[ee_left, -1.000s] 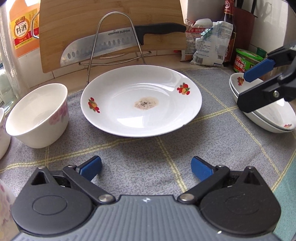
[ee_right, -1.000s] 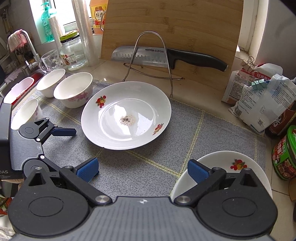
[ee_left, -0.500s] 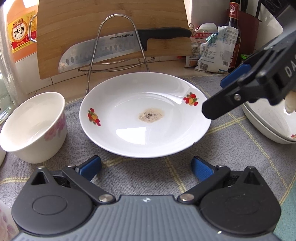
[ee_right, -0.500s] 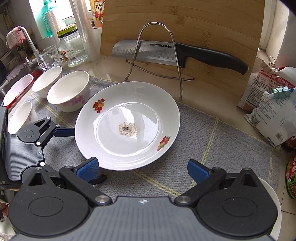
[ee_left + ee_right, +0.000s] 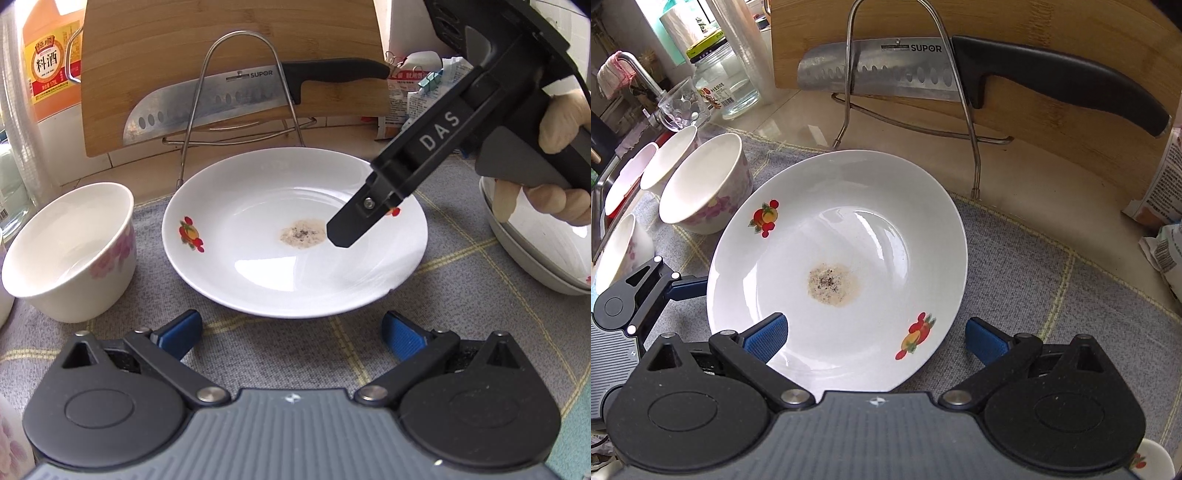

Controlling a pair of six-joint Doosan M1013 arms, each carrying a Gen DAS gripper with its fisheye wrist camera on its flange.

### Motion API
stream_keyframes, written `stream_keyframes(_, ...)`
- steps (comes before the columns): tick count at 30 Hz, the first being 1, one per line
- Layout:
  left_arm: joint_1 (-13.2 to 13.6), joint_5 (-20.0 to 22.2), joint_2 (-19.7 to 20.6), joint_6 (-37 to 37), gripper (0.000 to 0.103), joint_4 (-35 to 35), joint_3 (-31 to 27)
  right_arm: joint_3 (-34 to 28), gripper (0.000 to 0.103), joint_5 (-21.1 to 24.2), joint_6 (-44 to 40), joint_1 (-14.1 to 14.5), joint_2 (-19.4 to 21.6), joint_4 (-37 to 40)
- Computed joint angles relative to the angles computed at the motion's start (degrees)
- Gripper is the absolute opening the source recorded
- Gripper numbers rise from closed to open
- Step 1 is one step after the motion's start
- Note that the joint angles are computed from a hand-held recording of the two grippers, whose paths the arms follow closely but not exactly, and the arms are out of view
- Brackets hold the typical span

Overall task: Organize plates and bowls
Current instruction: 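Close the right tool on the stained plate rim and lift it, then carry the stained plate with the right tool toward the plate stack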

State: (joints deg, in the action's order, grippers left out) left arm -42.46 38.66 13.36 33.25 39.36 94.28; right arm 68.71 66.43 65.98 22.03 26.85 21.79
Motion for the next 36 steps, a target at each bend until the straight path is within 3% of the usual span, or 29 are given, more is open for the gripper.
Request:
stream_keyframes(16,0.0,-0.4,0.1,-1.8,0.103,1.8,0.1,-8.6,0.103,4.6,-3.8,-0.1,6.0,3.7)
stream_keyframes(28,0.4,-2.1,-0.2,0.1,0.103,1.3,0.6,-12.2,0.103,7.8,-6.0,-0.1,8.2,4.6)
stream_keyframes(36,0.6,-3.6,-0.5,1.3,0.103,1.2,1.1,-12.1,0.103,7.6,-6.1,-0.4,8.2,5.3)
